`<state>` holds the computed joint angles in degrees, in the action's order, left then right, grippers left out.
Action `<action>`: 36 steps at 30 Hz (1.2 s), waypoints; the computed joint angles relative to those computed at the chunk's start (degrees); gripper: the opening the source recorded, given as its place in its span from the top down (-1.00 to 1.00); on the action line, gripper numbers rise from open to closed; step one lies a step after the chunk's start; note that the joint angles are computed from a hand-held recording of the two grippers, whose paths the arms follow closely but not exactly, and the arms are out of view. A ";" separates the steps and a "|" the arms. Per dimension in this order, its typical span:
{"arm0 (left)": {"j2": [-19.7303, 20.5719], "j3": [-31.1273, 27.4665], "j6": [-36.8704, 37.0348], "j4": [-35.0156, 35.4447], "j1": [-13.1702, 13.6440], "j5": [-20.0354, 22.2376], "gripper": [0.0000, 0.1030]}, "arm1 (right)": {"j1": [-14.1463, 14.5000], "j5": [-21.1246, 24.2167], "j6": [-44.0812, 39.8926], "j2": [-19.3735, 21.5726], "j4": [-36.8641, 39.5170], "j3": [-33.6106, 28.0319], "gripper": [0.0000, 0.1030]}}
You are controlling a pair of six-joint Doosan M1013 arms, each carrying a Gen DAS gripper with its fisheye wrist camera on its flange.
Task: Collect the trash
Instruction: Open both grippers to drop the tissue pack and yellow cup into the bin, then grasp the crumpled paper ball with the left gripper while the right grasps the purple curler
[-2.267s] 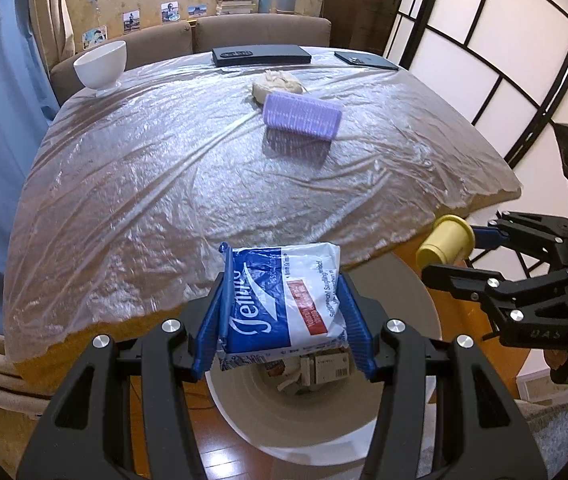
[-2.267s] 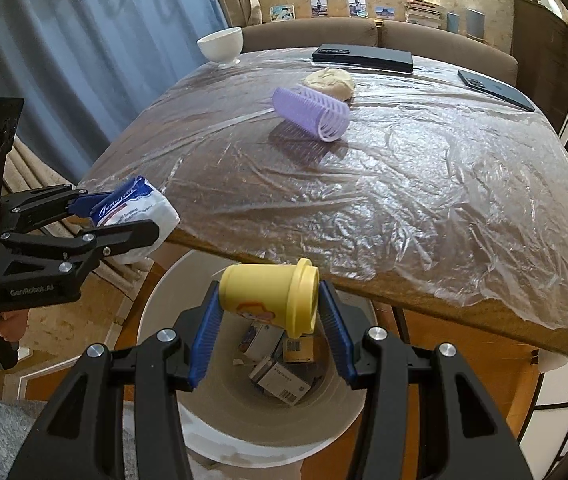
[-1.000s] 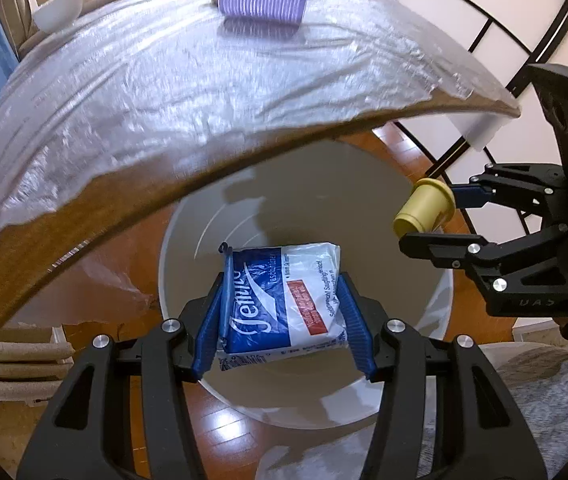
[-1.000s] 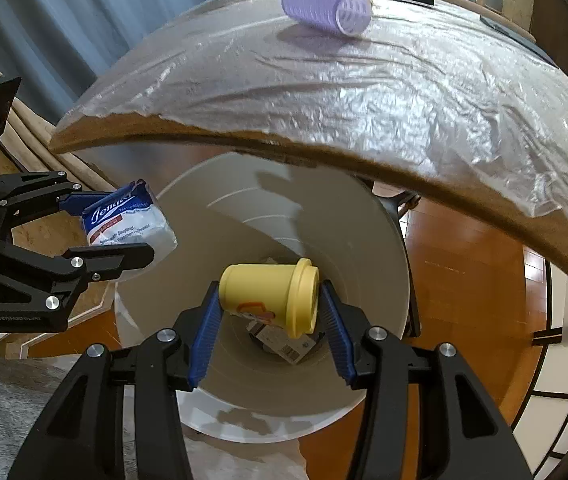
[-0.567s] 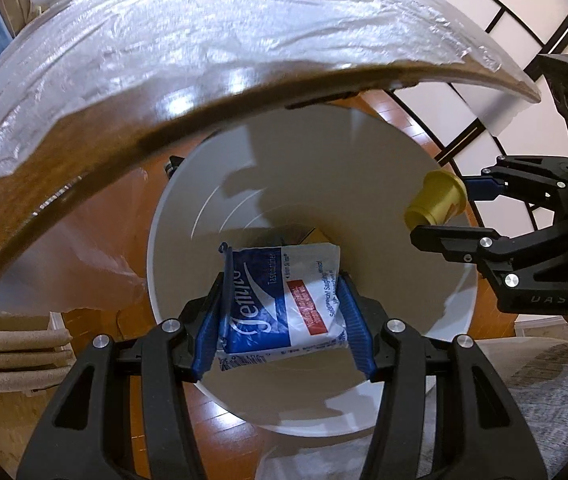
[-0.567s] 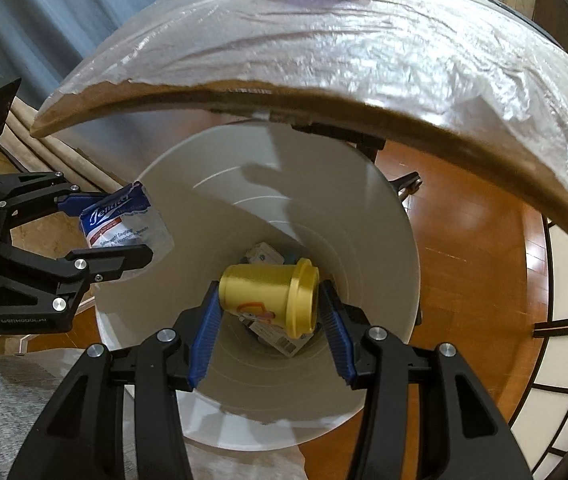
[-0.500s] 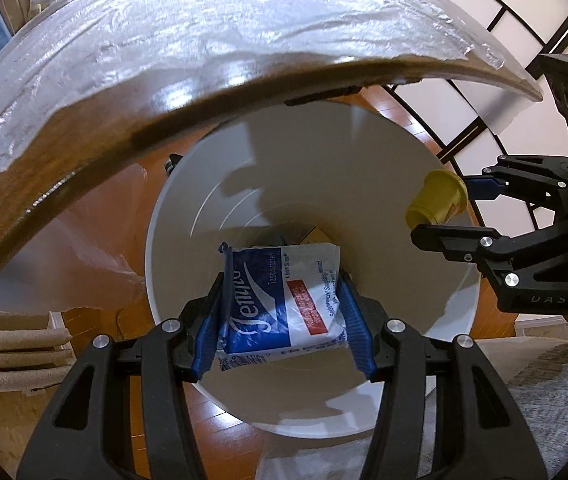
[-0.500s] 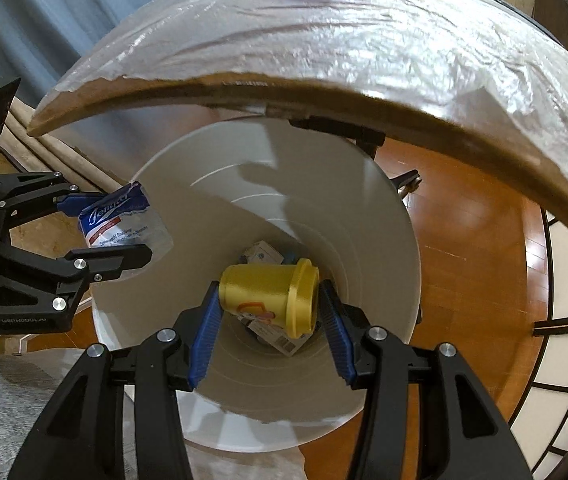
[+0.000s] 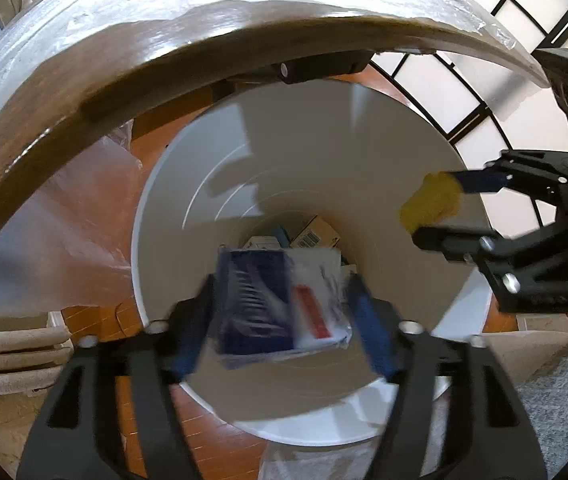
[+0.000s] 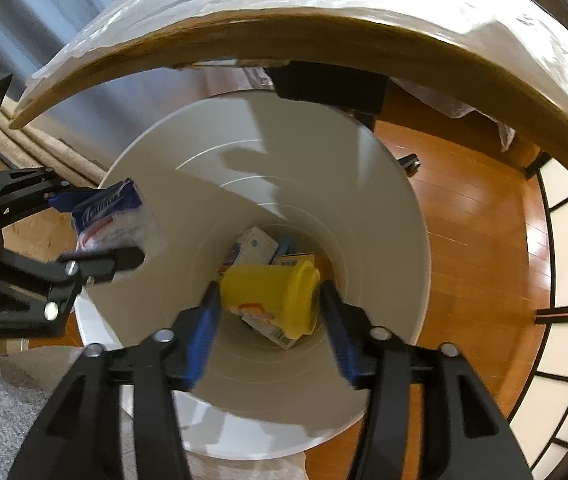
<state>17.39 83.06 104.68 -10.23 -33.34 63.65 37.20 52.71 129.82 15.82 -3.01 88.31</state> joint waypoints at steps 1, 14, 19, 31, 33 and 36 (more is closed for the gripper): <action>-0.25 0.19 0.18 -0.31 0.10 -0.43 -0.47 | 0.24 -0.30 1.18 -0.29 -1.50 0.01 -0.53; -5.32 -2.55 5.53 -11.62 4.57 -10.87 -0.94 | 2.89 -1.52 10.22 -3.58 -24.00 -2.72 -0.85; -0.80 -10.45 0.38 -10.56 5.59 -13.27 -0.96 | 1.43 -0.94 10.12 -1.10 -28.84 -7.18 -0.85; 14.63 -31.85 3.39 -4.85 3.12 -4.65 -0.96 | -3.44 -1.87 3.80 5.57 -22.56 -15.68 -0.85; 16.73 -34.82 3.40 -5.00 3.03 -2.03 -0.96 | -3.91 -1.92 3.05 6.10 -21.72 -16.17 -0.85; 19.74 -39.02 3.33 -6.08 3.16 1.75 -0.96 | -4.37 -1.49 1.56 7.06 -20.52 -17.31 -0.85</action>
<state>37.12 44.04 108.00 -16.30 -30.18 65.41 32.83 51.21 131.38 22.87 -23.53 71.00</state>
